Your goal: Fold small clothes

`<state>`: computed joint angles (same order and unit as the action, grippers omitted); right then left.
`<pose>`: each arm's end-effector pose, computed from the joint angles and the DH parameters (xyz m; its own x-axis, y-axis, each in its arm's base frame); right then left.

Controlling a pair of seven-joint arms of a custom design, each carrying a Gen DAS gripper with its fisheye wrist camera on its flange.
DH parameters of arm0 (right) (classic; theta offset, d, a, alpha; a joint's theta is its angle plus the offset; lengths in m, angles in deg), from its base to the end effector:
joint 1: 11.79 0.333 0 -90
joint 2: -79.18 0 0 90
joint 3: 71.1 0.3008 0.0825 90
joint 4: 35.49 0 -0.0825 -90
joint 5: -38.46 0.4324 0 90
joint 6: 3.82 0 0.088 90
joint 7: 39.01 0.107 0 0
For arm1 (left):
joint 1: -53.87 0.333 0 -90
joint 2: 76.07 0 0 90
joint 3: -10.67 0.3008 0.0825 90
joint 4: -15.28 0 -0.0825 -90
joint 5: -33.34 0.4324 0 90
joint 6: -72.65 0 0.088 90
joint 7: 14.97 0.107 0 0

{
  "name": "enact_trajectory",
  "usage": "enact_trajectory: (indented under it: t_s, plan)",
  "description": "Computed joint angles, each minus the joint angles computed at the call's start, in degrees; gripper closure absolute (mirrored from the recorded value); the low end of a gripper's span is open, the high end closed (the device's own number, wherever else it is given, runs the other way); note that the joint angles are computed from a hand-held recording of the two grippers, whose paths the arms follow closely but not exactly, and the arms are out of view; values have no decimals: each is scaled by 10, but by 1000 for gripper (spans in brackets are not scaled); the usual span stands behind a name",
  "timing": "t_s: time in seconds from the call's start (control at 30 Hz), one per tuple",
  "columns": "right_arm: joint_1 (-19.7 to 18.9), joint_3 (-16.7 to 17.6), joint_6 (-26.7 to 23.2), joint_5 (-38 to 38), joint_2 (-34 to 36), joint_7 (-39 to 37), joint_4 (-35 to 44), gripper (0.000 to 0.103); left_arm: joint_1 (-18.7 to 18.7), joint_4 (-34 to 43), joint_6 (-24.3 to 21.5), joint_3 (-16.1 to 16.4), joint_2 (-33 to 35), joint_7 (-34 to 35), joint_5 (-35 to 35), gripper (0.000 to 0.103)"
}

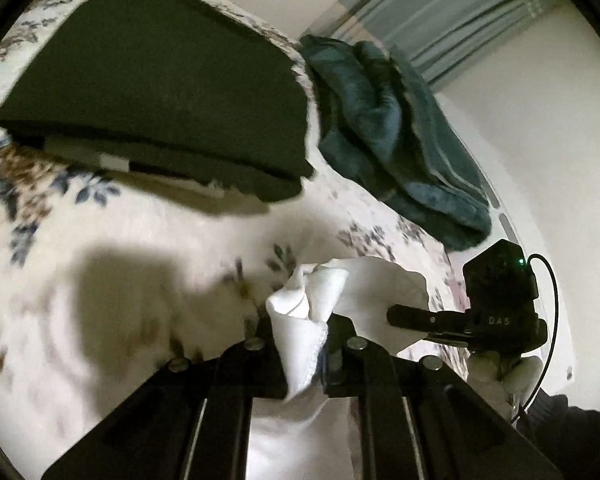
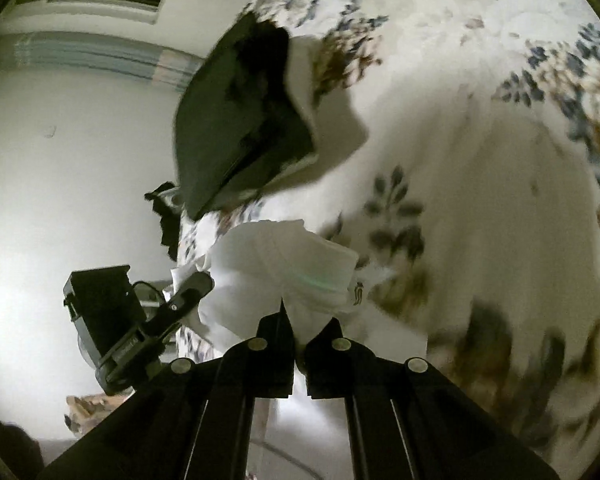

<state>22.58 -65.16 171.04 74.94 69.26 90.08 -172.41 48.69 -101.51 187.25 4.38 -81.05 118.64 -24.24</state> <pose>0.4516 0.3234 0.4307 -0.3087 -0.6066 -0.7327 -0.7782 0.6040 -0.1722 0.5696 -0.1690 0.4785 -0.5302 -0.5424 0.6517 -0.8464 0.2934 -0.4444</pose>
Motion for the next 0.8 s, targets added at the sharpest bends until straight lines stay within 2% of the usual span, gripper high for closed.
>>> enact_trajectory:
  t_s: [0.1,0.13,0.17,0.2,0.23,0.27,0.3,0.4,0.47,0.53,0.63,0.73,0.77,0.8]
  plan:
    - [-29,64,-6,-89,-34,107,-31,100,8,-47,-40,12,-56,-10,25,88]
    - [-39,89,-22,-121,-60,152,-50,99,9,-61,-51,17,-73,-17,38,80]
    - [-31,96,-31,-131,-67,174,-55,96,13,-83,-66,24,-98,-24,59,69]
    - [-3,87,-35,-116,-72,175,-62,95,17,-106,-79,31,-123,-35,81,63]
    - [21,81,-39,-105,-76,182,-68,92,19,-121,-95,39,-140,-42,93,51]
    - [45,76,-44,-93,-81,189,-76,82,24,-141,-113,48,-161,-53,112,44]
    - [87,55,-49,-59,-78,173,-79,65,29,-156,-124,54,-178,-64,131,44]
    - [158,30,-80,20,-73,134,-81,44,49,-193,-156,64,-217,-87,212,44]
    - [161,47,-111,33,-83,154,-90,40,63,-205,-165,74,-229,-100,246,44]
    - [171,49,-108,67,-97,161,-110,40,67,-202,-162,77,-224,-118,253,44]
    - [140,98,-67,35,-147,280,-168,40,58,-182,-131,74,-189,-135,228,44]
    - [98,148,-32,-2,-178,401,-211,40,39,-158,-119,62,-136,-137,196,44]
    - [97,152,-14,-5,-173,420,-217,40,37,-154,-119,56,-122,-140,196,44]
    - [110,139,6,0,-158,422,-218,40,35,-153,-115,49,-114,-147,200,44]
